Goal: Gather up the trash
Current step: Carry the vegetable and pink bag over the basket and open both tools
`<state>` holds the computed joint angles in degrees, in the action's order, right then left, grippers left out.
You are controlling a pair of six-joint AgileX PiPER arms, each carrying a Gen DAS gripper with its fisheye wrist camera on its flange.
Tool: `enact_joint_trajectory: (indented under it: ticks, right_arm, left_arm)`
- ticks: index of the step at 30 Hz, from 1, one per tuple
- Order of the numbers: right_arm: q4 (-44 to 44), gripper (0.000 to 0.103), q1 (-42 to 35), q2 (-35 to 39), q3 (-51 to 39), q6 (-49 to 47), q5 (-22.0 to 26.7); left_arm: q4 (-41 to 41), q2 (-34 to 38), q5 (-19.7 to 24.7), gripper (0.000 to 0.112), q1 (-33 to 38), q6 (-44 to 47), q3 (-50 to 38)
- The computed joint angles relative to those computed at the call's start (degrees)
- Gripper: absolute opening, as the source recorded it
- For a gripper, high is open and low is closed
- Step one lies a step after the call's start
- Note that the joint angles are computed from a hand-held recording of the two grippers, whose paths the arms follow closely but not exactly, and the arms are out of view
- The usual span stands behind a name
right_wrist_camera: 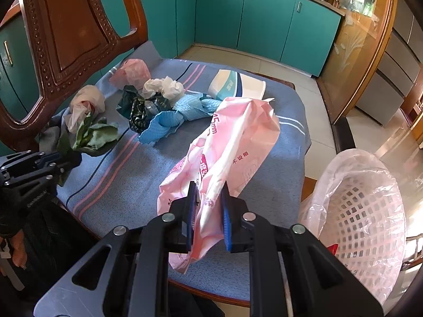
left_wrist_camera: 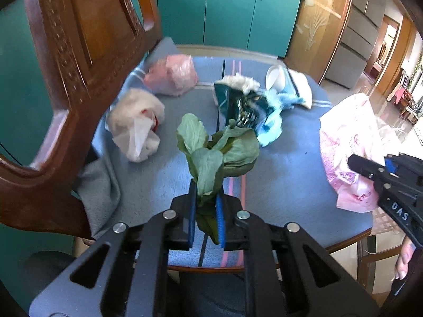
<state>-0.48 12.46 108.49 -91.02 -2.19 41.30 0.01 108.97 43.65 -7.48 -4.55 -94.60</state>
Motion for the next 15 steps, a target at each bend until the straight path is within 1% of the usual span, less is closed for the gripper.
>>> enact_joint_trajectory:
  ticks: [8,15]
  right_arm:
    - [1.1,0.018,-1.86,-2.98,1.87,-0.49,-1.38]
    - [4.19,0.018,-6.22,-7.35,4.44,-2.2,-3.22]
  left_arm:
    - [-0.44,-3.08,-0.88,0.014,-0.93,-0.25,0.59]
    - [-0.51,-4.1,-0.82,0.014,-2.16,0.06,0.13]
